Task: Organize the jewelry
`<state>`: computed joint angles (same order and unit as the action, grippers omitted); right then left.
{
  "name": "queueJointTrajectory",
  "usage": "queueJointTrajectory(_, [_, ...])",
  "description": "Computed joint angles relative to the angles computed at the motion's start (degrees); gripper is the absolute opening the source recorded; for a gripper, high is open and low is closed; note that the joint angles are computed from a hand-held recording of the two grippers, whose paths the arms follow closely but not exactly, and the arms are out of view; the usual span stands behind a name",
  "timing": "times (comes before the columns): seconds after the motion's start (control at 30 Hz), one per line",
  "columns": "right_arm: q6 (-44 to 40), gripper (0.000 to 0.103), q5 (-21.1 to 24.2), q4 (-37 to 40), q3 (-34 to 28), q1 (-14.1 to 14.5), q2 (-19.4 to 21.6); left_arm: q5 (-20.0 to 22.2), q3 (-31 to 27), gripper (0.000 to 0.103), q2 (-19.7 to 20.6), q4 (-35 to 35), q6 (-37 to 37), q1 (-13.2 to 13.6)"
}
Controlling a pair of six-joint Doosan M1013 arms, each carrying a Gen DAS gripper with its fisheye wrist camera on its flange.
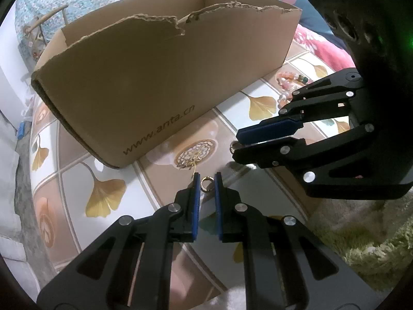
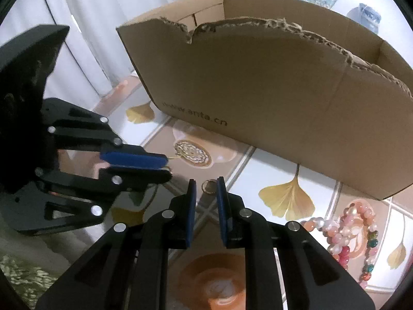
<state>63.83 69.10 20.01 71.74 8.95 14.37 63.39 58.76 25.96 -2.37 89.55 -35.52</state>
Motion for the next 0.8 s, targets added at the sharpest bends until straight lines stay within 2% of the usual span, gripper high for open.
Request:
queueJointTrajectory(0.23, [0.7,0.016,0.2,-0.7,-0.4,0.5,0.2,-0.2,0.1,0.010,0.0,-0.5,0.1,0.2])
queueJointTrajectory(0.37, [1.4,0.010,0.0,-1.3,-0.5,0.5,0.5,-0.2,0.0,0.010,0.0,-0.5,0.0,0.2])
queueJointTrajectory(0.57, [1.9,0.009,0.5,1.7,-0.7,-0.5,0.9,-0.7,0.3,0.010,-0.1,-0.1,-0.3,0.1])
queueJointTrajectory(0.63, [2.0,0.003,0.7,2.1,-0.8,-0.5,0.9,-0.6,0.0,0.010,0.1,0.2,-0.5,0.0])
queueJointTrajectory(0.8, [2.3,0.003,0.7,2.1,-0.6,-0.6,0.9,-0.9,0.1,0.010,-0.1,0.5,-0.6,0.0])
